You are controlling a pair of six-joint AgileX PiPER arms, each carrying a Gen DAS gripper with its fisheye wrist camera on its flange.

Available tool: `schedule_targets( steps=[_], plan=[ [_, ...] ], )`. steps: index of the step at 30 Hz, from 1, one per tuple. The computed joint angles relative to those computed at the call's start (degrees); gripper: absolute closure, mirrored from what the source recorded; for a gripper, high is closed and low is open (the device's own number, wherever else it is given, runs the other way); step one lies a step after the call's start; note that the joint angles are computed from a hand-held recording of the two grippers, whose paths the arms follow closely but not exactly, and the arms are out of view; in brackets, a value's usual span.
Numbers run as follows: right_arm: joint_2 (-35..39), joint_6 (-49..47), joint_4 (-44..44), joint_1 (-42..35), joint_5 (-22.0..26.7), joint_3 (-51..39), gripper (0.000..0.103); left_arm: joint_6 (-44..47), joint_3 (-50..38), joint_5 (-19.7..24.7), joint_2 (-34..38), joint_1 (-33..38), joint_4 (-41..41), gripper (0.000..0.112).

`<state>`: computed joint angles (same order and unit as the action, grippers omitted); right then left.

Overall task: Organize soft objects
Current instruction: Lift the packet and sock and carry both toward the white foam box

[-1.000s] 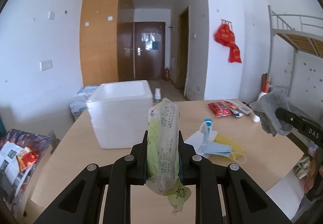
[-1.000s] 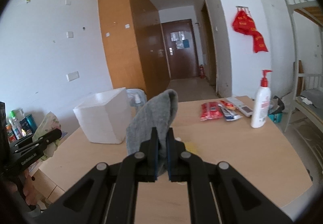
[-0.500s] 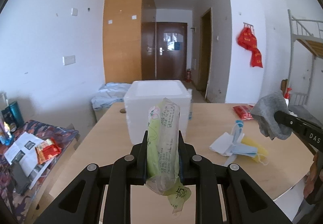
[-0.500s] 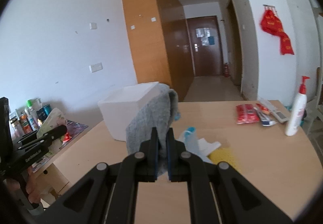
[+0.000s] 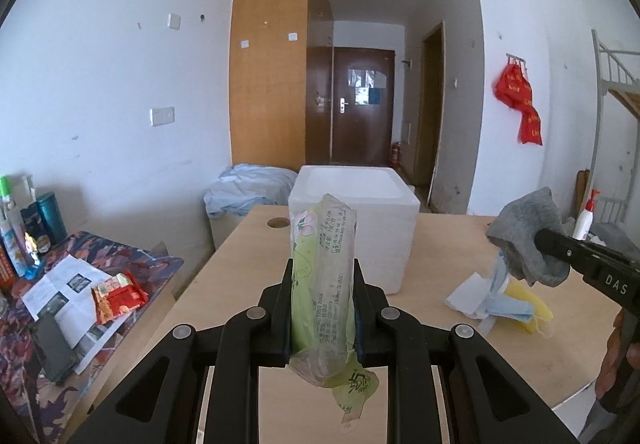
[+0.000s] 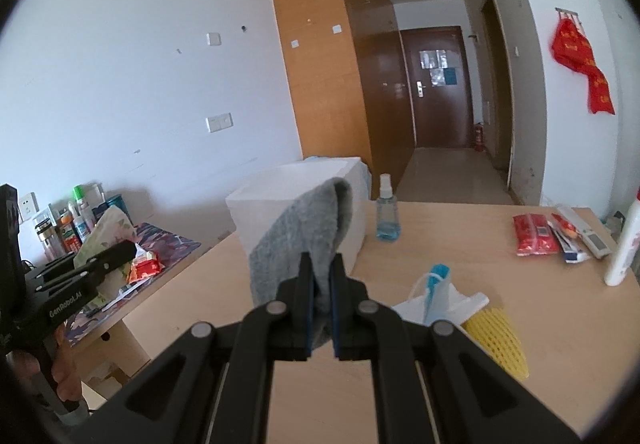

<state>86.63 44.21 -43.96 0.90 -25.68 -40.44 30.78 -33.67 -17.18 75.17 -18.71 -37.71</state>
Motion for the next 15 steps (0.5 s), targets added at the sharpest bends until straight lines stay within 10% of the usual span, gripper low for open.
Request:
schedule_targets(
  steps=[15],
  plan=[
    [5.5,8.8,-8.3,3.4,6.3,-11.8,0.094,-13.5,-10.0,6.7,7.2,5.1,16.3,0.089]
  ],
)
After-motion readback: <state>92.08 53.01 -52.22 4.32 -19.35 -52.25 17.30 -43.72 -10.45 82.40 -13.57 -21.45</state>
